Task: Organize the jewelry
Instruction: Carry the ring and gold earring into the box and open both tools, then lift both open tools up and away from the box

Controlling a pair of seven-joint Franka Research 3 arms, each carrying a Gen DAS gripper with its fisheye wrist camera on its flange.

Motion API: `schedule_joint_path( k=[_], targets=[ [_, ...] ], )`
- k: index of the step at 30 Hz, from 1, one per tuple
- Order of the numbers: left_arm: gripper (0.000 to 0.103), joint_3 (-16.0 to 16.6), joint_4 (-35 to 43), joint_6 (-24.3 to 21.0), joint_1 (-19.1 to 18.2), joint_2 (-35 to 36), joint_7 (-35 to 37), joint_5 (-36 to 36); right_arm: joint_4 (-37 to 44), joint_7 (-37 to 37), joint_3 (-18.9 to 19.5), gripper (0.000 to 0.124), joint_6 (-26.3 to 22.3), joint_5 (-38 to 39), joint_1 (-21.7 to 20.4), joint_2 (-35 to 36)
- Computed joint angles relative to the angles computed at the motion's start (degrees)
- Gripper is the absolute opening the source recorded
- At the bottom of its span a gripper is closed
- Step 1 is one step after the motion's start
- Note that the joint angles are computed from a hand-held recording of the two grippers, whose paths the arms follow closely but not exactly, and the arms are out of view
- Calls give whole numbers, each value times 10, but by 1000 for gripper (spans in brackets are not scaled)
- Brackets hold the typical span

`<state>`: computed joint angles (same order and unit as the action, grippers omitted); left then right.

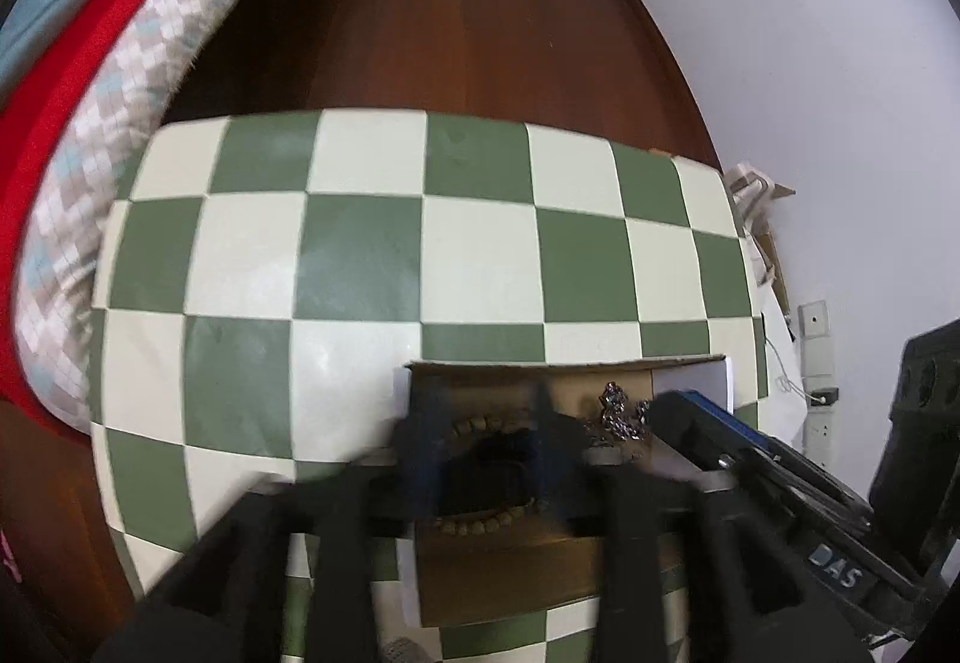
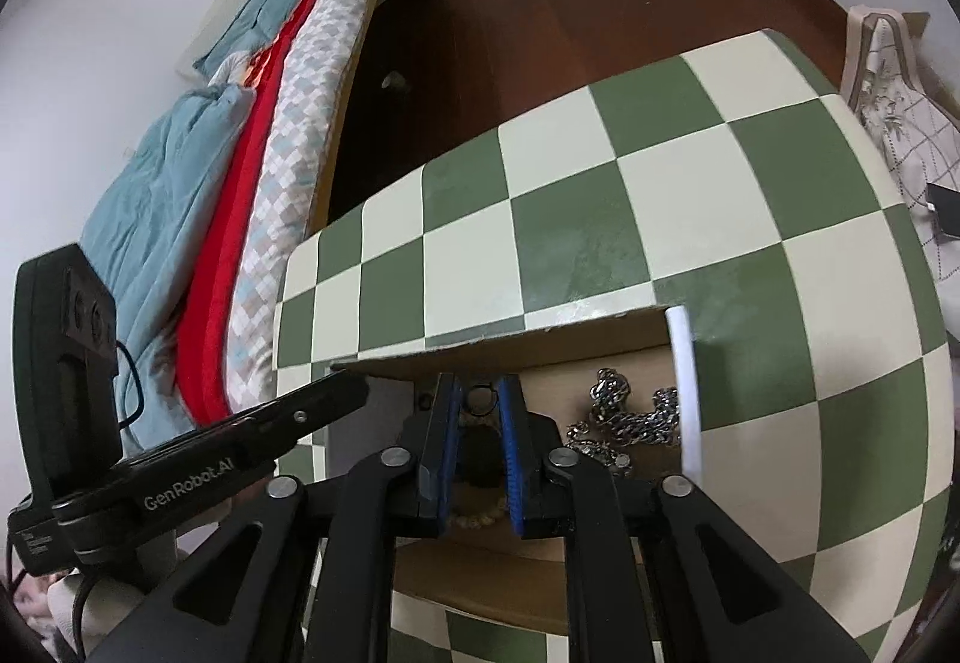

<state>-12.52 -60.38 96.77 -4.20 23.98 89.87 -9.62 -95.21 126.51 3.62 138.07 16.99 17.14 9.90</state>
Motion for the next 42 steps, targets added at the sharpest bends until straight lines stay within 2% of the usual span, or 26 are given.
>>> schedule_joint_path(
  k=[1, 2, 5, 7, 12, 16, 18, 29, 42],
  targets=[
    [81, 2, -14, 16, 1, -11, -3, 2, 0, 9, -2, 44, -3, -9, 2, -2],
    [84, 3, -18, 24, 2, -16, -5, 2, -1, 21, -5, 54, -5, -23, 4, -6],
    [87, 9, -33, 39, 2, -31, -12, 16, -8, 41, -8, 60, -6, -51, 7, -19],
    [102, 14, -59, 61, -1, -51, -13, 35, -7, 57, -10, 61, -17, -90, 11, -27],
    [102, 29, -185, 161, -10, -135, -21, 117, 21, 103, -8, 92, -120, -207, 25, -37],
    [102, 33, -289, 233, -13, -205, -29, 166, 53, 115, 1, 103, -228, -283, 42, -31],
    [102, 34, -323, 251, -13, -230, -28, 174, 49, 116, 4, 103, -247, -295, 48, -37],
    [102, 45, -422, 259, -15, -347, -26, 154, 21, 161, 35, 103, -302, -345, 67, -99],
    [102, 74, -491, 261, -37, -502, -5, 113, 31, 212, 101, 103, -385, -423, 78, -193]
  ],
)
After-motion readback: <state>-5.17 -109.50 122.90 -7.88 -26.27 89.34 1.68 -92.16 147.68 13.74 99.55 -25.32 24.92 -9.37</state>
